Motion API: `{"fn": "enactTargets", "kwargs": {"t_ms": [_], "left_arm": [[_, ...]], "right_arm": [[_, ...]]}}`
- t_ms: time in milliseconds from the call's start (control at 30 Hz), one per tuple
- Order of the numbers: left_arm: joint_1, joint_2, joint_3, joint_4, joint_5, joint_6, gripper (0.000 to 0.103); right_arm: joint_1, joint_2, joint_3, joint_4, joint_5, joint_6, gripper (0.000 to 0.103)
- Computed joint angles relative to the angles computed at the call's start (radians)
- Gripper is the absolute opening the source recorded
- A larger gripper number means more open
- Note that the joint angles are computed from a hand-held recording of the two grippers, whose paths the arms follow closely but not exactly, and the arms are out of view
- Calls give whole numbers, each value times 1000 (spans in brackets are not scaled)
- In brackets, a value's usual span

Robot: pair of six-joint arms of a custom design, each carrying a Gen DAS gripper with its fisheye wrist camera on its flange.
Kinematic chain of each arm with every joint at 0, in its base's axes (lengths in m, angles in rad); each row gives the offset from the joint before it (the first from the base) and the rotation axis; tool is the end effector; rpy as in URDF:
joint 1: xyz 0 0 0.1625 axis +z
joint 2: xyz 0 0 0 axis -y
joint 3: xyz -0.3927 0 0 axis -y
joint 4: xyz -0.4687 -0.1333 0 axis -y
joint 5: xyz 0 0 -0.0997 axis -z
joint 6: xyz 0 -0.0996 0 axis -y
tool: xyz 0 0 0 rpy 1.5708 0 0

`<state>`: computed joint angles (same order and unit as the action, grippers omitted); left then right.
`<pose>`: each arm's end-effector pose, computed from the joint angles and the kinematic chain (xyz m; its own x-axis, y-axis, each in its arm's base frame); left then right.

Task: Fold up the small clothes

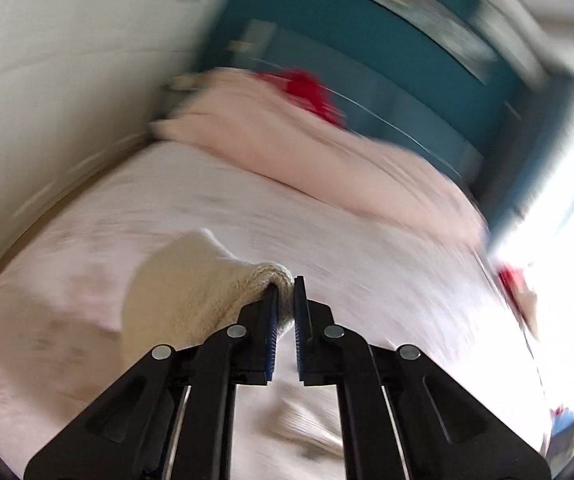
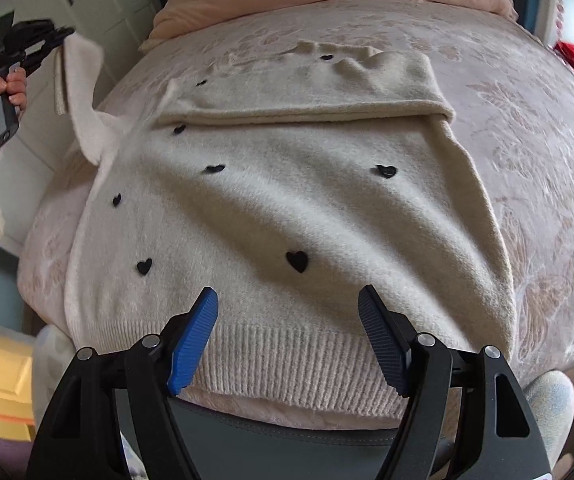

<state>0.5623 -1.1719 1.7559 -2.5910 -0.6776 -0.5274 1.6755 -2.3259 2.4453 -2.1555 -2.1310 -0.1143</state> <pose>-0.4462 -0.5304 0.2515 -0.9154 0.0635 -0.3975 0.3542 0.5962 -0.7205 0.1137 -0.3130 0.3620 -0.8511 0.0462 0.5229 -0.1917 0.8999 -0.3916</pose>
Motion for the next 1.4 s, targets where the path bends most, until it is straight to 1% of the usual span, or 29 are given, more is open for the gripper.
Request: {"fn": "enactTargets", "kwargs": {"t_ms": [67, 100, 167, 233, 300, 333, 367, 400, 433, 467, 533, 567, 600, 667, 733, 833, 933, 967, 1000, 1033, 1067, 1100, 1167, 1200, 1233, 1267, 1300, 1367, 1400], "left_arm": [[-38, 80, -29, 47, -75, -18, 8], [-52, 127, -33, 79, -126, -67, 10], [-55, 174, -10, 79, -248, -152, 11], [-51, 208, 47, 63, -362, -297, 14], [-60, 194, 125, 36, -386, -434, 29], [-69, 177, 164, 17, -385, -495, 33], [-79, 141, 223, -4, -369, -579, 41], [-85, 108, 266, -8, -352, -628, 46], [-93, 70, 307, -8, -326, -678, 47], [-97, 21, 344, 21, -284, -741, 50], [-88, -48, 374, 75, -227, -812, 55], [-74, -89, 385, 116, -198, -854, 56], [-71, -122, 404, 141, -184, -889, 56], [-39, -163, 409, 168, -166, -919, 56], [1, -193, 414, 160, -169, -922, 56], [72, -175, 391, 117, -213, -896, 56], [91, -165, 389, 74, -230, -894, 56], [92, -170, 395, 67, -229, -895, 56], [93, -166, 393, 64, -227, -898, 56], [92, -170, 395, 66, -219, -908, 55], [90, -172, 395, 74, -210, -923, 51], [95, -189, 411, 70, -206, -930, 49], [98, -199, 427, 43, -210, -927, 46], [100, -199, 432, 32, -210, -911, 46], [99, -199, 430, 37, -208, -902, 46], [97, -195, 429, 43, -204, -889, 46], [90, -188, 423, 62, -192, -881, 46], [79, -171, 408, 95, -169, -884, 48], [72, -165, 407, 97, -162, -894, 51]], "right_arm": [[-22, -38, 8, -16, 10, -17, 71], [-33, -55, 10, -19, 15, -25, 71], [-67, -99, 13, -22, 30, -49, 71], [-98, -133, 15, -27, 31, -88, 74], [-133, -153, 12, -32, 34, -129, 75], [-147, -154, 10, -40, 38, -148, 75], [-160, -148, 4, -48, 45, -168, 75], [-172, -125, -9, -62, 61, -182, 75], [-182, -101, -20, -79, 85, -193, 75], [-189, -67, -34, -95, 114, -202, 75], [-188, 23, -67, -131, 158, -212, 75], [-167, 87, -81, -178, 155, -219, 76], [-129, 162, -96, -241, 124, -233, 76], [-56, 305, -127, -350, 72, -301, 76], [7, 445, -168, -414, 60, -362, 76], [60, 622, -230, -476, 48, -431, 76], [81, 771, -295, -482, 30, -470, 75], [81, 799, -307, -471, 28, -468, 70], [78, 827, -323, -457, 23, -463, 58], [70, 852, -344, -431, 15, -450, 13], [60, 854, -360, -403, 24, -423, 7], [44, 824, -367, -395, 75, -380, 7], [0, 725, -352, -431, 179, -294, 7], [-23, 679, -345, -446, 208, -252, 7], [-70, 602, -332, -457, 246, -188, 7], [-108, 554, -323, -458, 257, -152, 8], [-154, 512, -318, -448, 249, -118, 10], [-241, 475, -321, -393, 253, -83, 13], [-279, 466, -316, -381, 254, -87, 14]]}}
